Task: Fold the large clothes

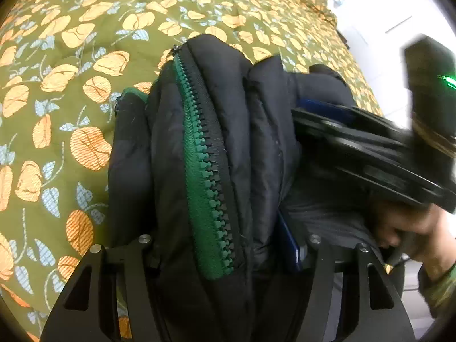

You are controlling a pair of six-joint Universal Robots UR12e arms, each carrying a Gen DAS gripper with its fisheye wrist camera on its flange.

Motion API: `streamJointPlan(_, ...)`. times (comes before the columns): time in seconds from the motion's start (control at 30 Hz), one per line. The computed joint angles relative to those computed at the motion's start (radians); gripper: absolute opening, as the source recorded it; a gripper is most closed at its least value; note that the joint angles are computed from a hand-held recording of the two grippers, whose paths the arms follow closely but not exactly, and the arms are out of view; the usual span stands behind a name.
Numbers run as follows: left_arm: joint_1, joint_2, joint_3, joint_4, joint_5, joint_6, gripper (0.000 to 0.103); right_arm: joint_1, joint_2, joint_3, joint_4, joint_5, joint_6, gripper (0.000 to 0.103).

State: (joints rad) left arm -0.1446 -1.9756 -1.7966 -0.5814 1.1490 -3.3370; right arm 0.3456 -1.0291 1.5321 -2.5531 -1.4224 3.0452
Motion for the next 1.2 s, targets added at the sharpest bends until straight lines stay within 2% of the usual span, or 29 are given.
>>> streamJointPlan(0.03, 0.002, 0.001, -0.003, 0.005, -0.004, -0.003, 0.064, -0.004, -0.02, 0.018, -0.014, 0.021, -0.01, 0.054)
streamJointPlan(0.1, 0.004, 0.003, -0.009, 0.016, -0.009, -0.006, 0.064, -0.009, -0.096, 0.109, -0.093, 0.049, -0.055, 0.054)
streamJointPlan(0.23, 0.008, 0.002, -0.013, 0.024, -0.021, -0.007, 0.064, -0.016, -0.224, 0.274, -0.186, 0.134, -0.101, 0.054)
streamJointPlan(0.33, 0.009, 0.002, -0.014, 0.032, -0.022, -0.009, 0.064, 0.002, -0.284, 0.383, -0.3, 0.118, -0.123, 0.054)
streamJointPlan(0.4, 0.012, 0.017, -0.033, 0.037, -0.021, -0.008, 0.065, 0.019, -0.29, 0.422, -0.342, 0.061, -0.134, 0.054)
streamJointPlan(0.43, 0.013, 0.019, -0.035, 0.036, -0.023, -0.008, 0.065, 0.022, -0.282, 0.424, -0.306, 0.044, -0.115, 0.054)
streamJointPlan(0.5, 0.009, 0.026, -0.042, 0.041, -0.013, -0.008, 0.066, 0.013, -0.268, 0.433, -0.307, 0.057, -0.052, 0.054)
streamJointPlan(0.8, -0.002, 0.02, -0.047, 0.076, 0.006, -0.028, 0.068, 0.008, -0.213, 0.457, -0.397, 0.049, -0.081, 0.054)
streamJointPlan(0.93, -0.005, 0.021, -0.053, 0.091, 0.017, -0.038, 0.068, 0.023, -0.201, 0.458, -0.424, 0.009, -0.082, 0.054)
streamJointPlan(1.07, -0.009, 0.027, -0.052, 0.09, 0.027, -0.053, 0.071, 0.031, -0.235, 0.45, -0.364, -0.003, -0.093, 0.054)
streamJointPlan(1.13, -0.012, 0.034, -0.057, 0.095, 0.043, -0.056, 0.076, 0.031, -0.259, 0.443, -0.32, 0.007, -0.08, 0.054)
streamJointPlan(1.2, -0.022, 0.041, -0.06, 0.104, 0.083, -0.055, 0.082, 0.022, -0.279, 0.445, -0.343, 0.035, -0.044, 0.054)
